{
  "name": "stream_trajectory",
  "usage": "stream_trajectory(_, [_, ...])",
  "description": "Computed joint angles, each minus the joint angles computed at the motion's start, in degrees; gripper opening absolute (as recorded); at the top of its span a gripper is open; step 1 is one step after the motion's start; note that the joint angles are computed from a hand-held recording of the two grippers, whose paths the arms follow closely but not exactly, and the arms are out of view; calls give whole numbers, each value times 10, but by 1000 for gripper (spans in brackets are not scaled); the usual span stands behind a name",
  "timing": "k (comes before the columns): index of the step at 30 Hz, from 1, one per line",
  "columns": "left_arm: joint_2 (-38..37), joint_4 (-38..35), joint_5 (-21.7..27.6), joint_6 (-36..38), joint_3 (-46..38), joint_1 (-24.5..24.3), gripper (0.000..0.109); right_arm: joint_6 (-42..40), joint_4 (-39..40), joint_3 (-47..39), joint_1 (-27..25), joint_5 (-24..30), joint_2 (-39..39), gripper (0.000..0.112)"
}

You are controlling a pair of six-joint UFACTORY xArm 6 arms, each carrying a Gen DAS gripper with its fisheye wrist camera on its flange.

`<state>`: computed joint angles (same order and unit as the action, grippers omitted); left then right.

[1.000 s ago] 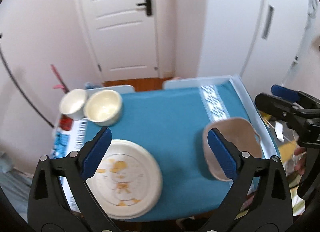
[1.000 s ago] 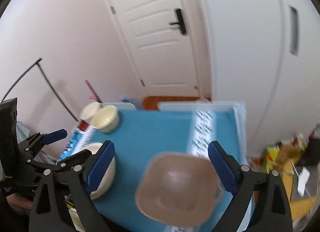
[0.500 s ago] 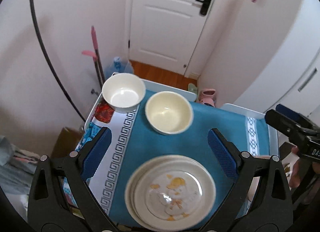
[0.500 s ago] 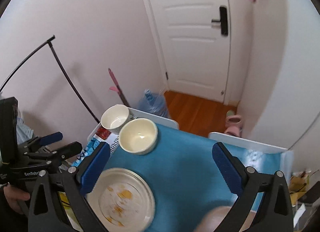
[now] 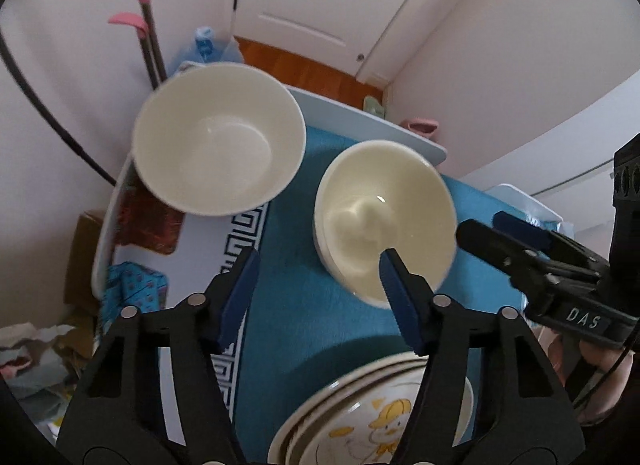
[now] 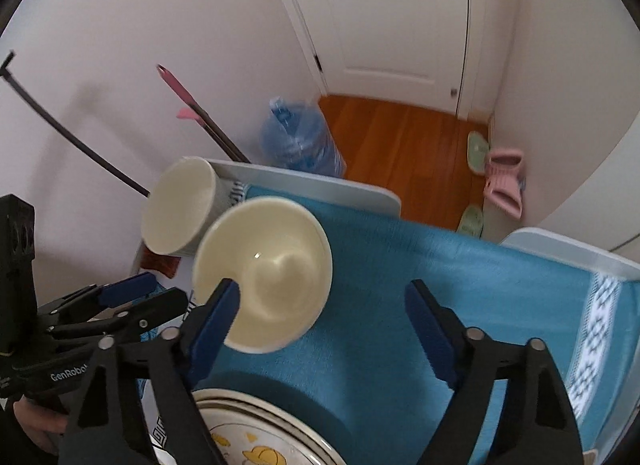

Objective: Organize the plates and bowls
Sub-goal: 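Grasp the rim of the cream bowl with both tools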

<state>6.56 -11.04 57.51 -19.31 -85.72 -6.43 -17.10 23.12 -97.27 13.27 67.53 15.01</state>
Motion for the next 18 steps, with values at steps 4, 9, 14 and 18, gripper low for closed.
stream_trajectory(4, [34, -7, 5, 2, -23, 1, 51, 2, -3, -18, 3, 12, 28, 68])
stream_trajectory(9, [55, -6, 14, 7, -42, 3, 37, -1, 5, -35, 4, 24, 48, 57])
stream_trajectory(14, [65, -16, 23, 11, -52, 2, 16, -6, 9, -47, 5, 37, 62, 29])
stream_trajectory(18, [72, -4, 30, 10, -65, -2, 13, -5, -8, -46, 11, 36, 62, 14])
